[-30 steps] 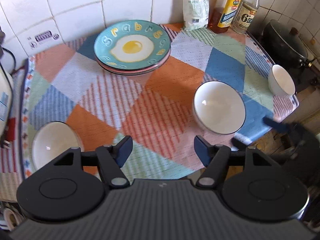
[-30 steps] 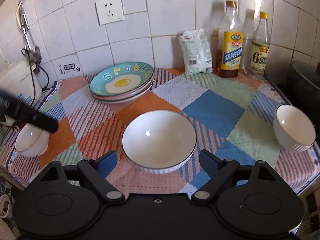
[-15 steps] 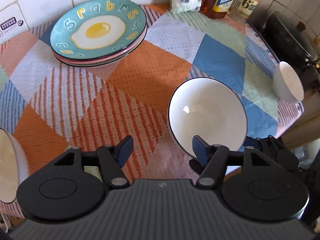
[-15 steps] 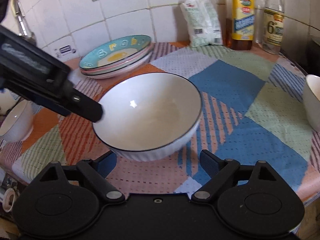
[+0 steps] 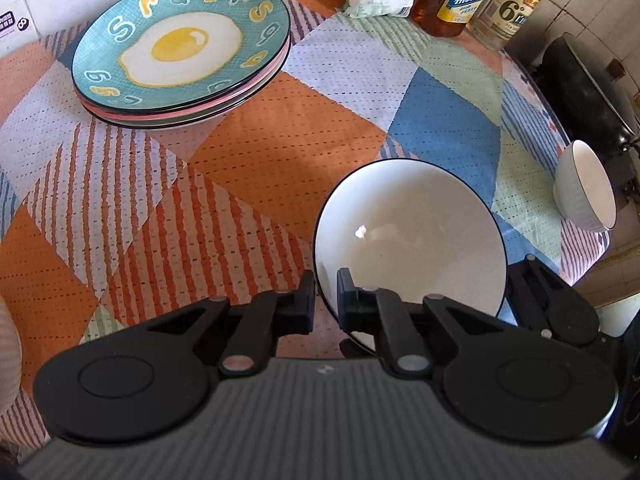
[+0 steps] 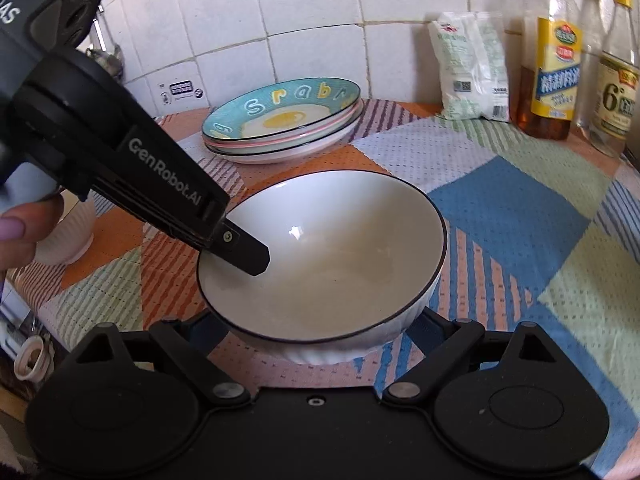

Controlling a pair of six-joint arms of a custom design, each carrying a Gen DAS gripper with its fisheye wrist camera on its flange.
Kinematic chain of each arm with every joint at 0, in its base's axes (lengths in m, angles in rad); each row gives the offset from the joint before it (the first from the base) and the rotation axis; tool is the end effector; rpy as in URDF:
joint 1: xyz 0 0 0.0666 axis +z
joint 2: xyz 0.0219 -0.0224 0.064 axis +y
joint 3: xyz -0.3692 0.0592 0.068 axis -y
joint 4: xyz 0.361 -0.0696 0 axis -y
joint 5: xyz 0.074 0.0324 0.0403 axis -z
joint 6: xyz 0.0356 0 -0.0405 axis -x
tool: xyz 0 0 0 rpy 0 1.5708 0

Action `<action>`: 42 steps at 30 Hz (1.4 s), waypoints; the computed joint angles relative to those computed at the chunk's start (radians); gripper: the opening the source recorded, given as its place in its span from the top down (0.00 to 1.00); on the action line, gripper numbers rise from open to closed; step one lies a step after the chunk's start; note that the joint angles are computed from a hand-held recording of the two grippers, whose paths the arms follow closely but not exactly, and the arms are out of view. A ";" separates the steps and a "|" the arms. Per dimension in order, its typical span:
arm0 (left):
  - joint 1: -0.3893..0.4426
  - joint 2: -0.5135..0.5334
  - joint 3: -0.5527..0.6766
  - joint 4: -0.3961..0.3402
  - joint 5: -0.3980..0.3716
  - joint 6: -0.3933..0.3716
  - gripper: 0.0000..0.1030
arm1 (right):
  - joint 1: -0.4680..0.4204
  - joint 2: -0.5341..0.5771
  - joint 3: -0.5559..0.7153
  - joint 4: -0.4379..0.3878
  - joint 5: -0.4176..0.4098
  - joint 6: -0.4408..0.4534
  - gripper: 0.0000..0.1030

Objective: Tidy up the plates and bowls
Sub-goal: 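Carry the white bowl with the right tool beside the plate stack, release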

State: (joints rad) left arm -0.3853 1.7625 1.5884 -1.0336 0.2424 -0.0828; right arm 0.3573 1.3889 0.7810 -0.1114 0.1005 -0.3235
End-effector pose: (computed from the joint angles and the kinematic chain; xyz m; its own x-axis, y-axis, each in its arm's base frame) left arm 0.5090 -0.2161 0.3160 -0.8266 0.4219 -0.3725 0.5140 0.8355 -0.1942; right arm 0.3766 0.1364 0.2276 -0.6734 0.0862 -0.7343 -0.0667 0.9820 0.1765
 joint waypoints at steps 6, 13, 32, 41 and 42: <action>-0.009 0.013 0.039 -0.016 -0.023 0.019 0.91 | -0.029 -0.002 0.016 -0.005 -0.044 0.052 0.07; -0.024 0.043 0.120 -0.044 -0.047 0.025 0.90 | -0.079 0.011 0.041 0.015 -0.098 0.104 0.07; -0.062 0.294 0.473 -0.093 -0.086 0.069 0.90 | -0.234 0.190 0.197 0.047 -0.238 0.296 0.08; -0.090 0.395 0.597 -0.103 -0.126 0.087 0.89 | -0.294 0.280 0.298 -0.029 -0.296 0.334 0.08; -0.092 0.398 0.598 -0.093 -0.127 0.085 0.89 | -0.296 0.283 0.301 -0.031 -0.290 0.341 0.08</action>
